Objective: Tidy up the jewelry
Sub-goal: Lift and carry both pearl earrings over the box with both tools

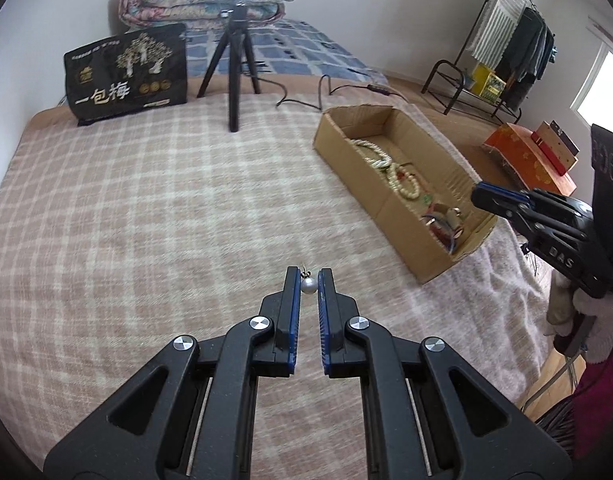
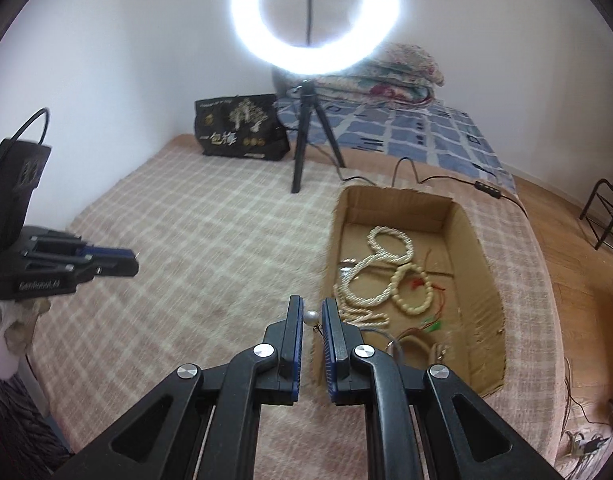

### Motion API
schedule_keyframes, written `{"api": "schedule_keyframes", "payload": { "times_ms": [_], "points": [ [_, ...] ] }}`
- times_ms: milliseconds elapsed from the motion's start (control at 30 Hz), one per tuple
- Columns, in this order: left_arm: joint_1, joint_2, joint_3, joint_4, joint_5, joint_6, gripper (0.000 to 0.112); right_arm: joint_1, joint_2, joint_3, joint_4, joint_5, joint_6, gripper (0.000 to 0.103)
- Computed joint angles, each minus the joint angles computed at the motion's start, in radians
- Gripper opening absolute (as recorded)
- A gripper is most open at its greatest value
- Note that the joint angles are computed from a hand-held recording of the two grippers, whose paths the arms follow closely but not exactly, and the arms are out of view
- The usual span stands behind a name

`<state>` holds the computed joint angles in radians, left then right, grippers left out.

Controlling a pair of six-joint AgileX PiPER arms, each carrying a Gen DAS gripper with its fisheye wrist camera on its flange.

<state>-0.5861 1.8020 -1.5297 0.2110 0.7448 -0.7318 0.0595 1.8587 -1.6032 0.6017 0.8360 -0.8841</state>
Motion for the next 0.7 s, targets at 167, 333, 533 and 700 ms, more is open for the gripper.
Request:
{"api": "schedule_keyframes", "payload": {
  "times_ms": [167,333,533,700],
  "points": [
    [-0.022,0.082,-0.132,-0.014,0.030,0.020,0.007,-0.021,0.076,-0.124,-0.007,0.019,0.046,0.007],
    [-0.050,0.177,-0.283,-0.025,0.071,0.041,0.007,-0.032,0.167,-0.269,-0.023,0.049,0.113,0.007],
    [-0.070,0.298,-0.470,-0.056,0.120,0.078,0.007,-0.033,0.303,-0.486,-0.052,0.098,0.197,0.007],
    [-0.078,0.395,-0.615,-0.085,0.172,0.103,0.007,-0.032,0.411,-0.658,-0.075,0.148,0.260,0.007]
  ]
}}
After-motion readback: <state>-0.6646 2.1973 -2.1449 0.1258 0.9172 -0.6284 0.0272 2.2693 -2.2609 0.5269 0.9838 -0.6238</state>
